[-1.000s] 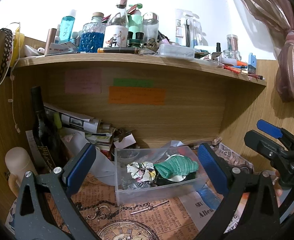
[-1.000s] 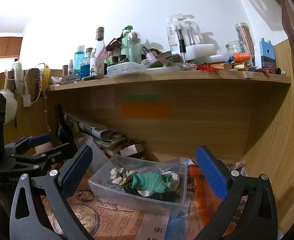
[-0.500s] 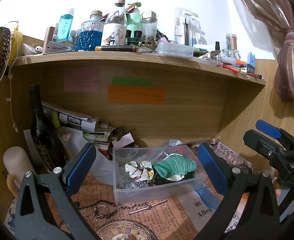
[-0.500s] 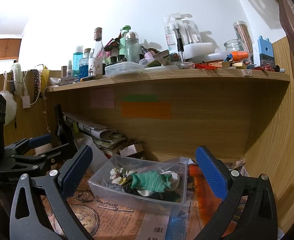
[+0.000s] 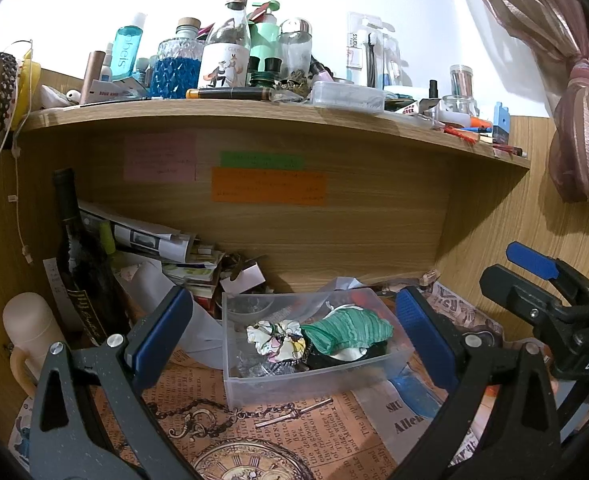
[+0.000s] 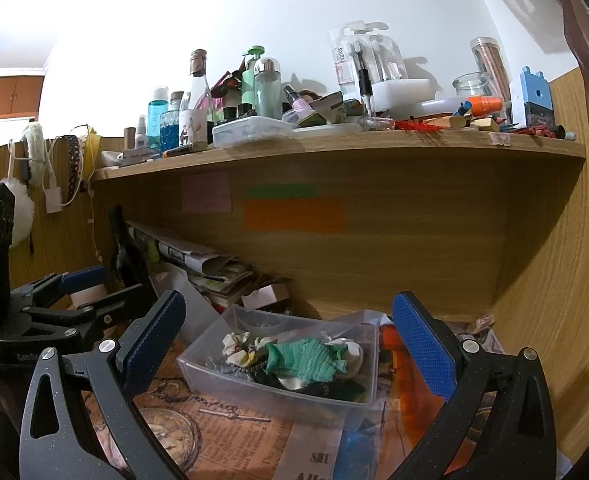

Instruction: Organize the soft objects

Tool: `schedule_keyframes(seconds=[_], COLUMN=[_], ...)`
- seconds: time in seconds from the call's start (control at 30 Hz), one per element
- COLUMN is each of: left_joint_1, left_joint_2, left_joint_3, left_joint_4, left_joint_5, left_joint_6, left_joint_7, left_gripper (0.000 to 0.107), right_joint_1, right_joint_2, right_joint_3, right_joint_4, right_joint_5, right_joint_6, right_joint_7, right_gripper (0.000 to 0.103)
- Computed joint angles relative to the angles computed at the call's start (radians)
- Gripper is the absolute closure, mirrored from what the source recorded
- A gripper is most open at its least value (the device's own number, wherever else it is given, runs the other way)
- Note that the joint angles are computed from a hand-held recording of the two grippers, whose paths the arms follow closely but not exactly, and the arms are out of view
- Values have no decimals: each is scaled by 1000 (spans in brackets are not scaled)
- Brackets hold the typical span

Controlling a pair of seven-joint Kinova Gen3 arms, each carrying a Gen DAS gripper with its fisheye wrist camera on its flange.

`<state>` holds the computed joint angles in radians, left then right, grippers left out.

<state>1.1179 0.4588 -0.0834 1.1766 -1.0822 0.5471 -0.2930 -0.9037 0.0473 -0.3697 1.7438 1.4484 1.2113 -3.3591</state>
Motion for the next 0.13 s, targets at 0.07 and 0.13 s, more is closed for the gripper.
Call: schedule_keyframes(seconds=[0.07, 0.13], left_joint_1=[-2, -2], left_joint_2=[2, 5], left_joint_3=[2, 2], left_joint_4=[-3, -5], left_joint_5=[2, 7], left_joint_6=[0, 1], left_joint_7=[-7, -10], left_gripper=[4, 4], right_joint_1=[3, 7], right_joint_2=[-1, -2], right_joint_3=[2, 4], right_joint_4=[1, 2], right_joint_5=[-3, -8], right_joint_6=[-7, -14], right_joint_7=[-1, 0], right_gripper=[0, 0])
